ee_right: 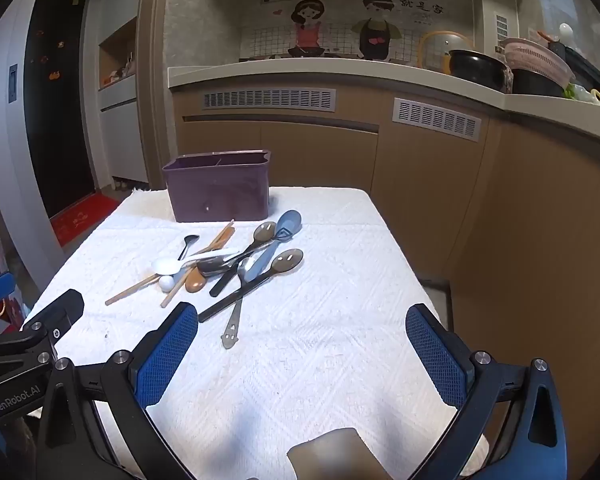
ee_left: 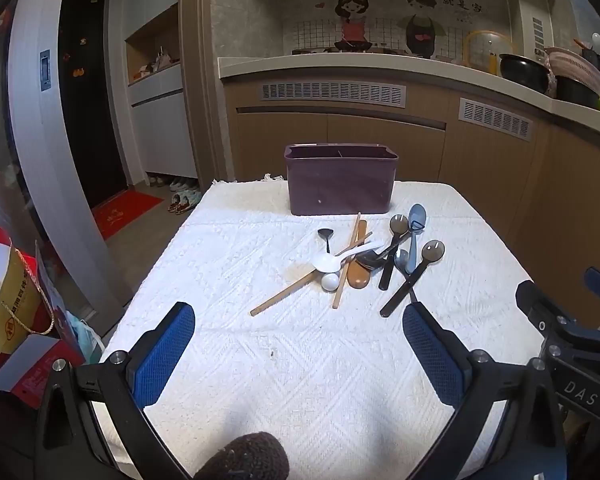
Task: Organize utensils
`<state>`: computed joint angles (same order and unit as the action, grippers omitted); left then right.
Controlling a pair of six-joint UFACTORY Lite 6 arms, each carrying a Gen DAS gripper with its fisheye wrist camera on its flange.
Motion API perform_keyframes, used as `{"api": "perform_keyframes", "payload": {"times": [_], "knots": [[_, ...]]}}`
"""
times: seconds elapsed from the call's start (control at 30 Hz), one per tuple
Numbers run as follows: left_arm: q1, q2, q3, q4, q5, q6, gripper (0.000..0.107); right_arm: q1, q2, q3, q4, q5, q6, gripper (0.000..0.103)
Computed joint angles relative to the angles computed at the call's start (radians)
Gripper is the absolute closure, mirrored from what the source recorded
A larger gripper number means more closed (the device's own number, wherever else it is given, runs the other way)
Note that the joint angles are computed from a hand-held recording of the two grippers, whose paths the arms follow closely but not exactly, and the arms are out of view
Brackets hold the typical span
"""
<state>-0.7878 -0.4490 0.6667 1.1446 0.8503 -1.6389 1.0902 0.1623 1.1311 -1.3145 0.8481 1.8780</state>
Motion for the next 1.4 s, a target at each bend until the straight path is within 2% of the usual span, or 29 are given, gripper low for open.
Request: {"api": "perform_keyframes", "payload": {"times": [0.37,1.4], "knots": [[-0.019,0.025,-0.003,0.019,0.006,-0.047,0.004,-0.001,-0.003,-0.002,0.003,-0.003,-0.004,0.000],[0.037,-0.031,-0.033,0.009,-0.032,0.009,0.004,-0.005,0.000,-0.003,0.000,-0.008,-0.002,0.000]]}}
